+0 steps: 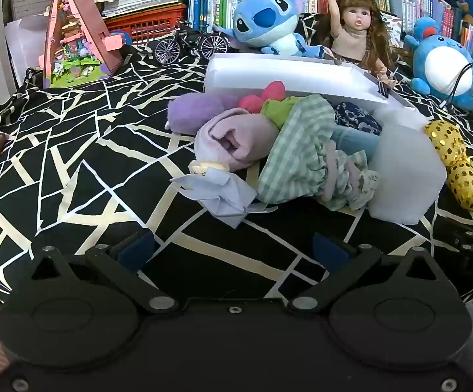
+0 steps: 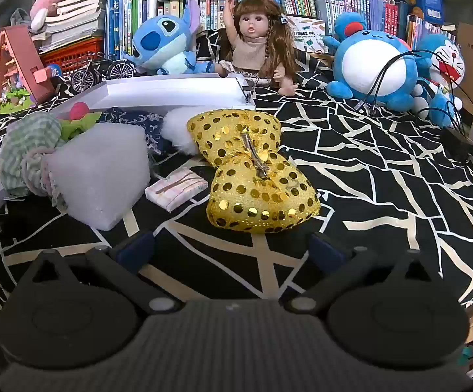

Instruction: Organize soft objects

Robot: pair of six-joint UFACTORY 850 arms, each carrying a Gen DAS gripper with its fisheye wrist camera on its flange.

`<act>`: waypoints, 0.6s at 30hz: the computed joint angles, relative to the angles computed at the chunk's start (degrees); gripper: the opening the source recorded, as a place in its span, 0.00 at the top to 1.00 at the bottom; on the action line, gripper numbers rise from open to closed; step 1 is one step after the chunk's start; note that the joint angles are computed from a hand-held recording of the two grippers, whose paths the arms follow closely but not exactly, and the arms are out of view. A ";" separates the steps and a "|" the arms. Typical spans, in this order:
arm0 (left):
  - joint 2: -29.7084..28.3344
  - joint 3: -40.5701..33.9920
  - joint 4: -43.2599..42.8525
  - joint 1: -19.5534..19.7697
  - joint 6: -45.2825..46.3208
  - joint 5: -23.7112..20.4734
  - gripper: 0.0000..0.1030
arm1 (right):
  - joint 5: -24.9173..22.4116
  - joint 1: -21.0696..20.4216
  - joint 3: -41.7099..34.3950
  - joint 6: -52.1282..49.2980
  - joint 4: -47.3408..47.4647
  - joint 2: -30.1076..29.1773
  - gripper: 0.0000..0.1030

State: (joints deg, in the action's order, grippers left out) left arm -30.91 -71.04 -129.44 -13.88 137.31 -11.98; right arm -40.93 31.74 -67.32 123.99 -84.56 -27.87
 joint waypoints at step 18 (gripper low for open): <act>0.00 -0.09 0.07 -0.08 0.21 0.60 0.00 | -0.36 0.08 -0.13 0.20 -0.33 -0.18 0.00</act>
